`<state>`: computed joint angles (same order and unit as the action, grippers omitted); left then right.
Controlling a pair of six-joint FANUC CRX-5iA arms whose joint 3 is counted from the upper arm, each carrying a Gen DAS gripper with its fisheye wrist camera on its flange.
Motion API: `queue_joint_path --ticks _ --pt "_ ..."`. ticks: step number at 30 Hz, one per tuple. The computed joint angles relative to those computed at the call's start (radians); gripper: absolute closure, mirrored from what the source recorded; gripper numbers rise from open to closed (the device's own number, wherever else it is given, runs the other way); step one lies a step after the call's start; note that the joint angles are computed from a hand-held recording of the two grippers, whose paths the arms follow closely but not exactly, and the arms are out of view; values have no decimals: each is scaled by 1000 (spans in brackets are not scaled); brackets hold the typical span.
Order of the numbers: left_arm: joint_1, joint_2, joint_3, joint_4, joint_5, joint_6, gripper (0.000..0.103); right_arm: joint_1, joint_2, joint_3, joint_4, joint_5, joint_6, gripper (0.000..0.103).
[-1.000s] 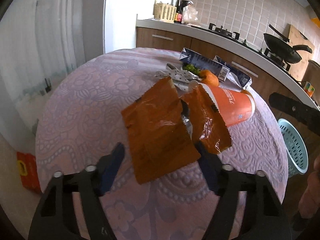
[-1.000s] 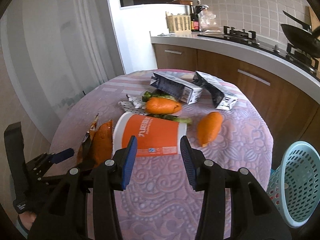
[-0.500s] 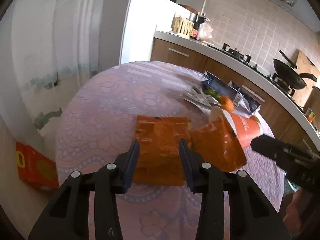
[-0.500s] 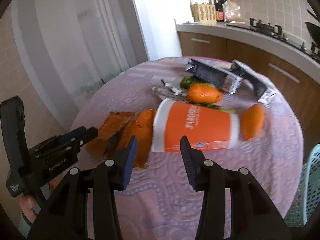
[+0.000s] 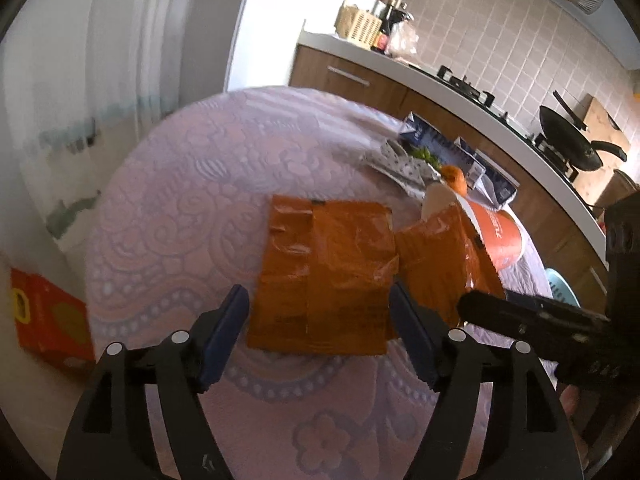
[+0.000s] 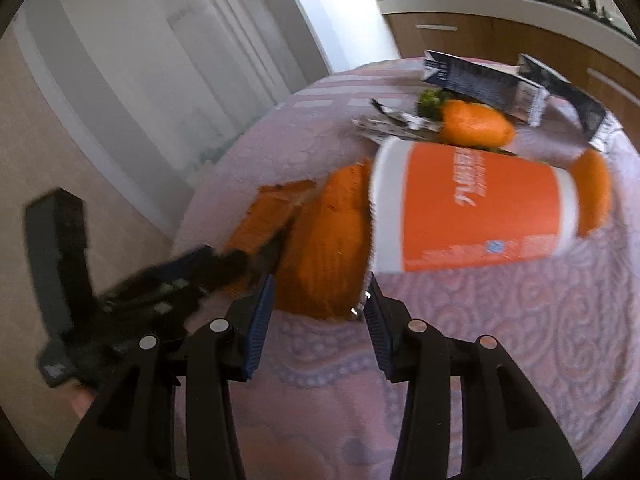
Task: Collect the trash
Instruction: 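Grasp a second orange wrapper with the right tool while the left tool holds its wrapper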
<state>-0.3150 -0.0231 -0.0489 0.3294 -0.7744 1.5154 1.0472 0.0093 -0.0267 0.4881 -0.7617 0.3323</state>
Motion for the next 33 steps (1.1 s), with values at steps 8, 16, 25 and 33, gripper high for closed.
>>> queue_joint_path --ticks 8,16,25,33 --pt "8 5 -12 40 5 -47 33 -18 41 59 -10 5 23 65" --pt "-18 42 50 -23 -20 -11 25 -28 65 97 -58 -13 52 94" --pt "-88 93 178 -249 -103 100 27 1 -3 -8 189 -26 -97 100" --pt "-178 115 263 -479 -177 206 43 -3 -52 -61 224 -35 -157 100"
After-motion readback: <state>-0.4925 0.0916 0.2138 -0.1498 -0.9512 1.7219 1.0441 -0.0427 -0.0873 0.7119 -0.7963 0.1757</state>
